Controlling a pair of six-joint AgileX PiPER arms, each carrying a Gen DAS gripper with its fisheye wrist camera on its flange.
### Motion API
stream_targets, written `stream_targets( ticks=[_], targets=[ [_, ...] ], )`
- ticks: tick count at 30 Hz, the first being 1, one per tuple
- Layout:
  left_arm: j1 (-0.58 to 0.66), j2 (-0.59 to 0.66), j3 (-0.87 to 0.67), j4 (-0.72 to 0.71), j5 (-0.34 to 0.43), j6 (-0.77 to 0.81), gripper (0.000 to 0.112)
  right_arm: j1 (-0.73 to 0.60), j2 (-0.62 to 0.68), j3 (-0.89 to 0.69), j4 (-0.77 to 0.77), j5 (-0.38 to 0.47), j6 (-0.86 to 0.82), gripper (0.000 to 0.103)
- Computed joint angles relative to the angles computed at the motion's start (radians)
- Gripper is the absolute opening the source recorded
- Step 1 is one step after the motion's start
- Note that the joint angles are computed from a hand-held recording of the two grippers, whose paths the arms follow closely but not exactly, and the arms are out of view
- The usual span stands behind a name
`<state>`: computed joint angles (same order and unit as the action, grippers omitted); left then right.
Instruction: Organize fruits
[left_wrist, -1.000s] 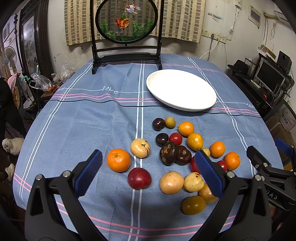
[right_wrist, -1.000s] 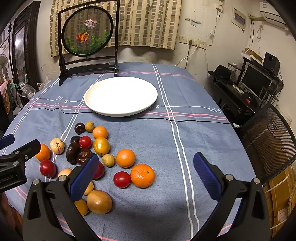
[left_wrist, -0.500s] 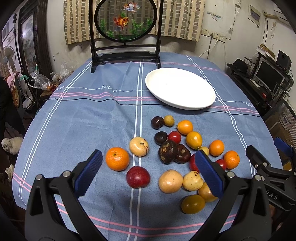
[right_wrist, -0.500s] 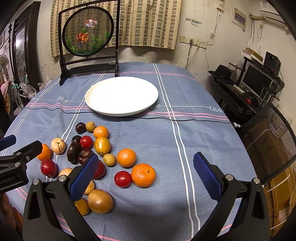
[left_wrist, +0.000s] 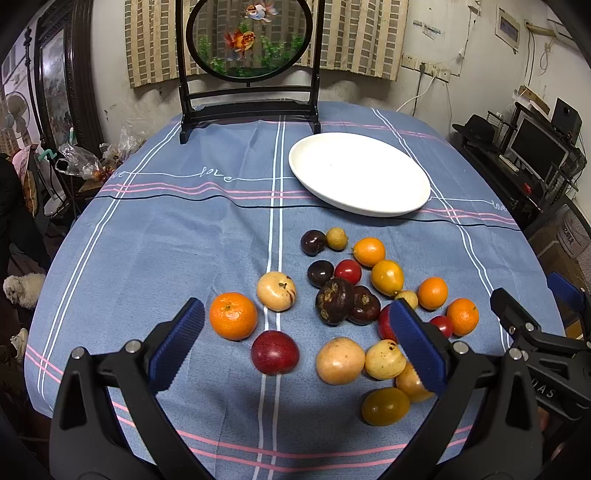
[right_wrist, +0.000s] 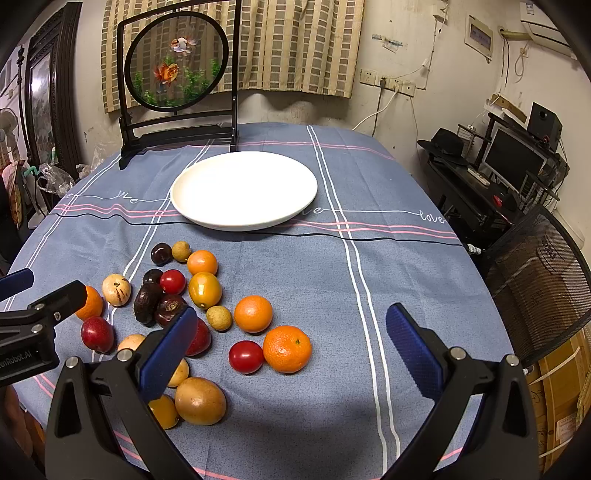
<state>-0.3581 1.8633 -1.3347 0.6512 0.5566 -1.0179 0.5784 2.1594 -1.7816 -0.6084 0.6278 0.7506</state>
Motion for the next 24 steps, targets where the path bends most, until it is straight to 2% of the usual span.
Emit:
stream_targets(
  ticks=[24],
  targets=[
    [-0.002,0.008,-0.007,-0.019,0.006,0.015,0.101,-0.002,0.007,-0.007,0.015,0.003,-0.013,0.102]
  ],
)
